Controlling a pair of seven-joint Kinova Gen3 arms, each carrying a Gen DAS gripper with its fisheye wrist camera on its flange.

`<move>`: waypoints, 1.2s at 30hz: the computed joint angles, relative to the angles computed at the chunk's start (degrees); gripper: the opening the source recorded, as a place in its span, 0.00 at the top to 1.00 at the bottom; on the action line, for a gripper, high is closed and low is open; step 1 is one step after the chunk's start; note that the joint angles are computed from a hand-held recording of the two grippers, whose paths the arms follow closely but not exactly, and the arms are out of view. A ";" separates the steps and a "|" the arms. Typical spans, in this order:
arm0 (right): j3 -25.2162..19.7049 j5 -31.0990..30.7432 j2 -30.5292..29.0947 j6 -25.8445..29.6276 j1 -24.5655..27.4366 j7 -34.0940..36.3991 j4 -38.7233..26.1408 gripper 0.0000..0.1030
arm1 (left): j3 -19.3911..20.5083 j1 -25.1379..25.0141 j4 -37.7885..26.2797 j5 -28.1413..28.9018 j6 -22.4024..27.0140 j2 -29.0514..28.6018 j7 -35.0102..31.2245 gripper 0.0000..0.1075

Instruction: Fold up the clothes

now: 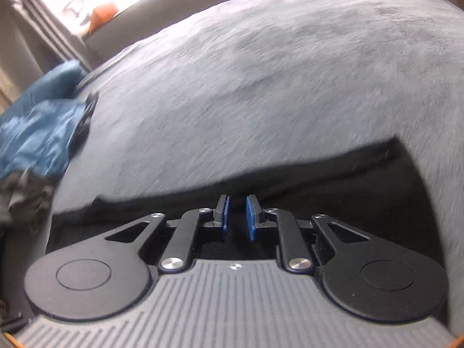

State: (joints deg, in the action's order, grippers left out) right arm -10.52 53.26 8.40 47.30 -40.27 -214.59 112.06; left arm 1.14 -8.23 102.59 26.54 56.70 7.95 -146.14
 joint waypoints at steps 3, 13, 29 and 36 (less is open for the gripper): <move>1.66 4.33 -1.89 -3.30 4.26 -3.94 4.92 0.90 | 0.46 2.50 0.31 -3.92 -1.83 -0.78 5.08 0.49; -1.17 -8.95 -18.93 -8.54 0.01 5.12 14.59 0.88 | 2.04 9.22 -3.36 -15.15 2.41 -2.17 24.71 0.48; -26.79 -16.96 -14.20 15.42 -1.94 -6.12 7.63 0.87 | 4.15 15.29 2.10 -20.78 6.00 -8.02 39.34 0.37; -27.21 -23.66 -6.04 29.65 -11.50 -9.29 -3.03 0.85 | 4.62 16.53 4.41 -22.85 6.50 -10.69 41.87 0.34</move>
